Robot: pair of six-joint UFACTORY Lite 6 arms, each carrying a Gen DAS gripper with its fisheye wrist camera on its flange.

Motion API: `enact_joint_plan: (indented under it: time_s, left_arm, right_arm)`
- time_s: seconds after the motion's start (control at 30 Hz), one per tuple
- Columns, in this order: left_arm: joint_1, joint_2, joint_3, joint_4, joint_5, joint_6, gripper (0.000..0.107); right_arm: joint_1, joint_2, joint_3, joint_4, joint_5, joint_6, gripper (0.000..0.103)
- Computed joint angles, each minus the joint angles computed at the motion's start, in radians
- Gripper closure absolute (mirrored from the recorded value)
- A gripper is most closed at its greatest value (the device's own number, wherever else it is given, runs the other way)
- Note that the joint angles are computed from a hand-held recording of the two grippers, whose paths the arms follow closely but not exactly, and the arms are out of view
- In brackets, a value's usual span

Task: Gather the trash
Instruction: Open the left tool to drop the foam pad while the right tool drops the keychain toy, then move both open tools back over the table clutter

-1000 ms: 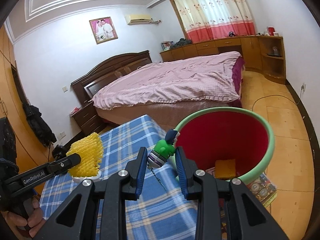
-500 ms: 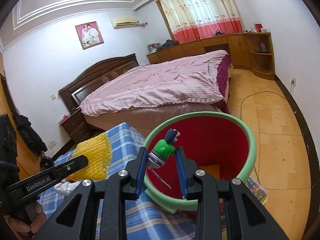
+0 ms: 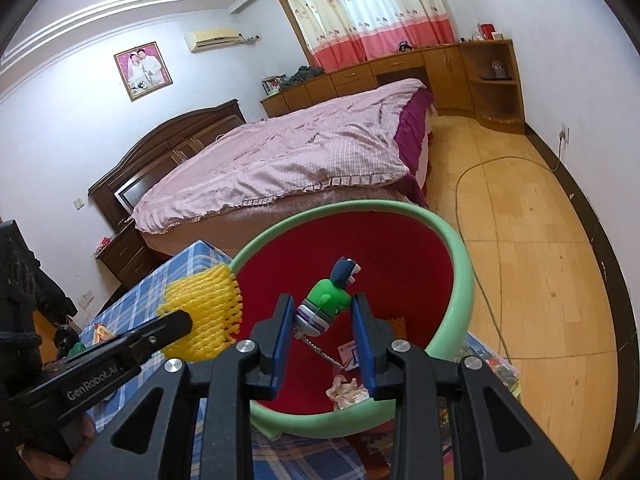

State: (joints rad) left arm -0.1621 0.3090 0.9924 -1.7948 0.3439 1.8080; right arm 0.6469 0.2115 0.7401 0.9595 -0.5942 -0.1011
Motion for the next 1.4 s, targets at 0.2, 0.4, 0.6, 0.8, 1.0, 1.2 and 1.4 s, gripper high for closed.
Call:
enact_joint_plan:
  time_s: [0.2, 0.4, 0.6, 0.8, 1.0, 1.2, 1.4]
  left_arm:
    - [-0.029, 0.039, 0.027, -0.025, -0.037, 0.006, 0.082]
    - [-0.044, 0.027, 0.021, -0.019, -0.064, -0.008, 0.076]
    - [-0.014, -0.014, -0.005, 0.020, -0.063, -0.055, 0.076]
    - [0.058, -0.092, -0.062, 0.040, -0.042, -0.073, 0.076]
    - [0.169, -0.193, -0.121, 0.124, -0.008, -0.129, 0.076]
    - [0.332, -0.271, -0.135, 0.269, 0.063, -0.236, 0.076]
    - [0.515, -0.283, -0.098, 0.404, 0.121, -0.330, 0.076]
  right_arm:
    - [-0.038, 0.010, -0.013, -0.093, 0.002, 0.072, 0.070]
    - [-0.047, 0.009, -0.018, -0.120, -0.004, 0.108, 0.065]
    - [-0.042, -0.003, -0.024, -0.113, -0.004, 0.109, 0.059]
    - [0.005, -0.026, -0.010, -0.030, -0.008, 0.036, 0.053]
    - [0.081, -0.040, 0.046, 0.101, -0.002, -0.097, 0.048]
    - [0.160, -0.009, 0.158, 0.219, -0.002, -0.238, 0.046]
    - [0.215, 0.055, 0.298, 0.305, 0.020, -0.354, 0.044]
